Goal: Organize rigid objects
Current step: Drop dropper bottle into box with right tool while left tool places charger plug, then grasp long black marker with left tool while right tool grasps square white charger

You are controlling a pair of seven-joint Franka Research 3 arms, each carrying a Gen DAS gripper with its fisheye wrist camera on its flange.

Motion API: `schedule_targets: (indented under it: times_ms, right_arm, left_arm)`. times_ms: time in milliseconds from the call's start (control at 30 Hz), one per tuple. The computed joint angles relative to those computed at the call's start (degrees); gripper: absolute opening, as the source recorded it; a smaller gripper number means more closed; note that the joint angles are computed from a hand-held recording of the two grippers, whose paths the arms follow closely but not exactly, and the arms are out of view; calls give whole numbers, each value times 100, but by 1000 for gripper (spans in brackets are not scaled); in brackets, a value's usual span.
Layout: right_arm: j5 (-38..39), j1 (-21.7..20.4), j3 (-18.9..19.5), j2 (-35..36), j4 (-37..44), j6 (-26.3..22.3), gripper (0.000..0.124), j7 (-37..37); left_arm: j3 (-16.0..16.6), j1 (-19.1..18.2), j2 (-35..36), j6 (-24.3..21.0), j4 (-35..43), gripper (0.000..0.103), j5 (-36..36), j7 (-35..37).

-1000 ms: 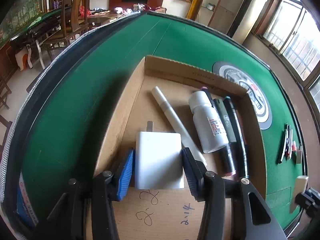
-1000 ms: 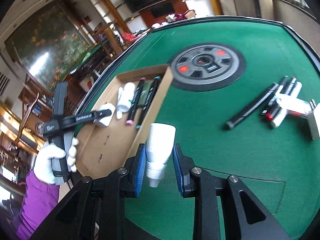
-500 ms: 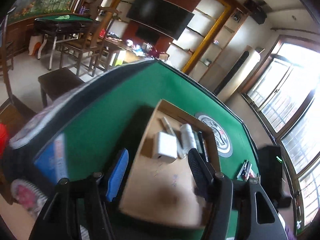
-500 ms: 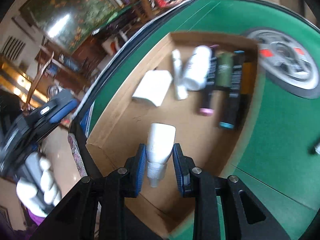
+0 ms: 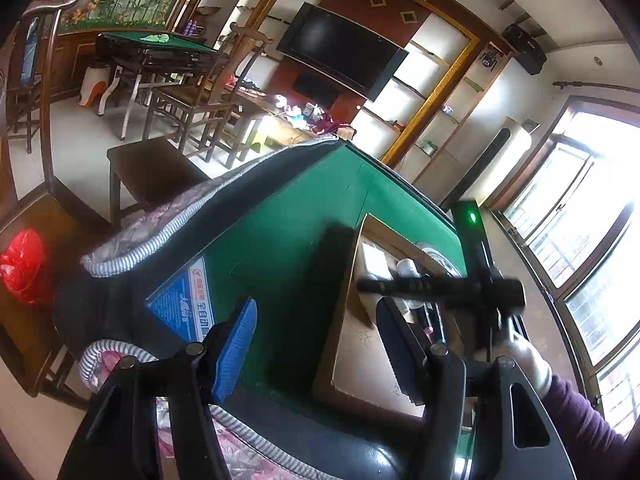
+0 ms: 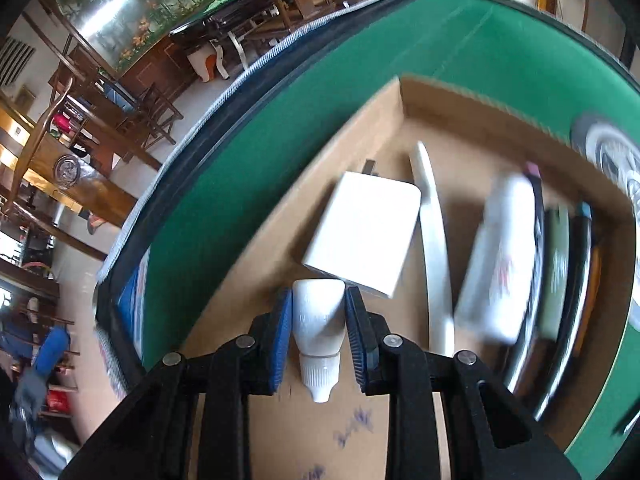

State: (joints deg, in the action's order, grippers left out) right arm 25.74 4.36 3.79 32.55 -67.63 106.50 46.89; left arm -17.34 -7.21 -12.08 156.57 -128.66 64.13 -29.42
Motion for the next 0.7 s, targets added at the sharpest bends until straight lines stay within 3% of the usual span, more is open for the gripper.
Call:
schedule_targets:
  times_ms: [100,167,367,467,567,700]
  right_arm:
    - [309,-145,72,56,155,-127,38,142]
    - [530,-305,97,-51,65,-214,55,90]
    - [1241,-936,-122,-791,-704,189,58,-621]
    - [1430,-1345,-351,-705,-476,241,64,-605]
    - [1501,-1755,-517,-429,-96,521,67,-404]
    - [1578,-2356,-528,272,793,524,67,315]
  left_arm:
    - [17,-31,90,3,68,70,-108,108]
    - [29,-48,158,11,112,71,-151,189]
    - [43,-174,492,252,447,72,-124,348]
    - [128,-274,954,915,855,74,-19,417]
    - [147,-576,1647,1054,1587,74,-1012,1863]
    - [-150,-893,2774,723,3064,74,-2206,3912]
